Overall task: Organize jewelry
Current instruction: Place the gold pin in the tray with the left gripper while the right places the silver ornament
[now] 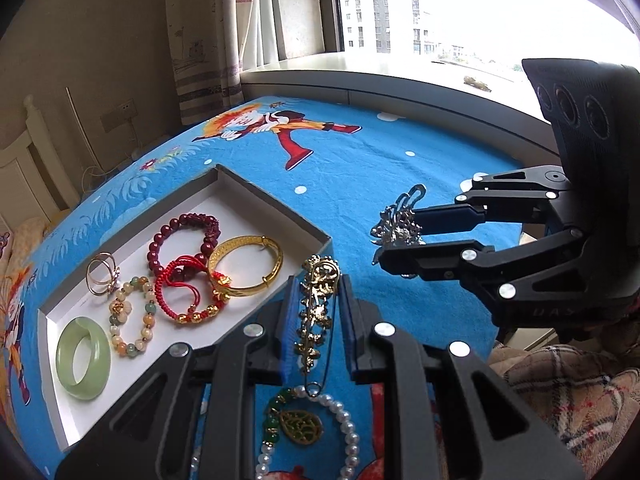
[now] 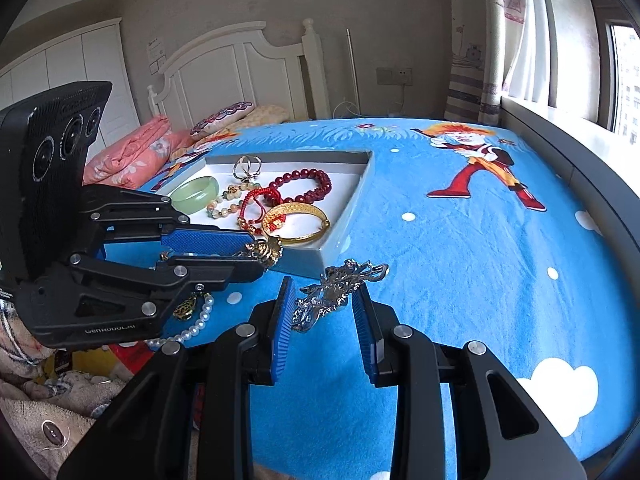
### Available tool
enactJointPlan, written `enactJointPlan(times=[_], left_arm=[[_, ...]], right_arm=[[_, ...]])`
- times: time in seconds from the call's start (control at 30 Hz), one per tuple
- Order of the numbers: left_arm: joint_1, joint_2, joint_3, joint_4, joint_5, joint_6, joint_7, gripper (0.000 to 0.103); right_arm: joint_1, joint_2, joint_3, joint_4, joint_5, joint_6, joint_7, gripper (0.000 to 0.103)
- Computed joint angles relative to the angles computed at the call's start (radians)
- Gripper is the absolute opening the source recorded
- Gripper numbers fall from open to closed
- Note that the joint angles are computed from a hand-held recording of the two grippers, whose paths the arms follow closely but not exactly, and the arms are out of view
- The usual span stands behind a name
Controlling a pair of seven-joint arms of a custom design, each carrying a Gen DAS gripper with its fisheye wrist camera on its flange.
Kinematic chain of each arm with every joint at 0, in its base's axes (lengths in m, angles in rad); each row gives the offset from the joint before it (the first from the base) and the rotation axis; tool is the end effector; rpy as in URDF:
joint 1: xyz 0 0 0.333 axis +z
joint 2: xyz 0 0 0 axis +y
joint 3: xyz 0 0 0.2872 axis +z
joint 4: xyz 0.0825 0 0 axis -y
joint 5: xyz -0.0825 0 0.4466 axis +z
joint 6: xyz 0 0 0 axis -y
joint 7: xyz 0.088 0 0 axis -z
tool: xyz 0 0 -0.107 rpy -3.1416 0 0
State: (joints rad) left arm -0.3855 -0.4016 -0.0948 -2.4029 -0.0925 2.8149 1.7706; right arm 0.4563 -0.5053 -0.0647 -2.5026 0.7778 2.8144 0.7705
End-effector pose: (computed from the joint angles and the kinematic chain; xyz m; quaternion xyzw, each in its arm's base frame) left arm 0.4820 -0.2487 0.5076 -0.4230 0.8154 -0.3232 0.2276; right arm 0.4818 0.1609 0.4911 -0.7779 0.4378 -0.1547 0.4235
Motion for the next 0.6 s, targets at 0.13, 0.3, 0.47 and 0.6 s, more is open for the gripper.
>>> enactJointPlan(times=[0.13, 0.3, 0.47, 0.6], left_arm=[[0.014, -0.028, 0.018, -0.017, -0.009, 0.010, -0.010, 0.019], [0.042, -0.062, 0.040, -0.035, -0.004, 0.013, -0.030, 0.019], [0.099, -0.057, 0.048, -0.019, 0.028, 0.002, -0.061, 0.019], [0.163, -0.021, 0.047, 0.023, 0.064, -0.016, -0.096, 0.019]], right_arm=[[0.019, 0.022, 0.008, 0.034, -0.003, 0.007, -0.021, 0.030], [0.028, 0.089, 0.024, 0.108, -0.009, 0.003, -0.033, 0.030], [0.010, 0.198, 0.047, 0.228, -0.019, -0.042, -0.023, 0.030], [-0.035, 0.302, 0.086, 0.347, -0.082, -0.105, 0.026, 0.030]])
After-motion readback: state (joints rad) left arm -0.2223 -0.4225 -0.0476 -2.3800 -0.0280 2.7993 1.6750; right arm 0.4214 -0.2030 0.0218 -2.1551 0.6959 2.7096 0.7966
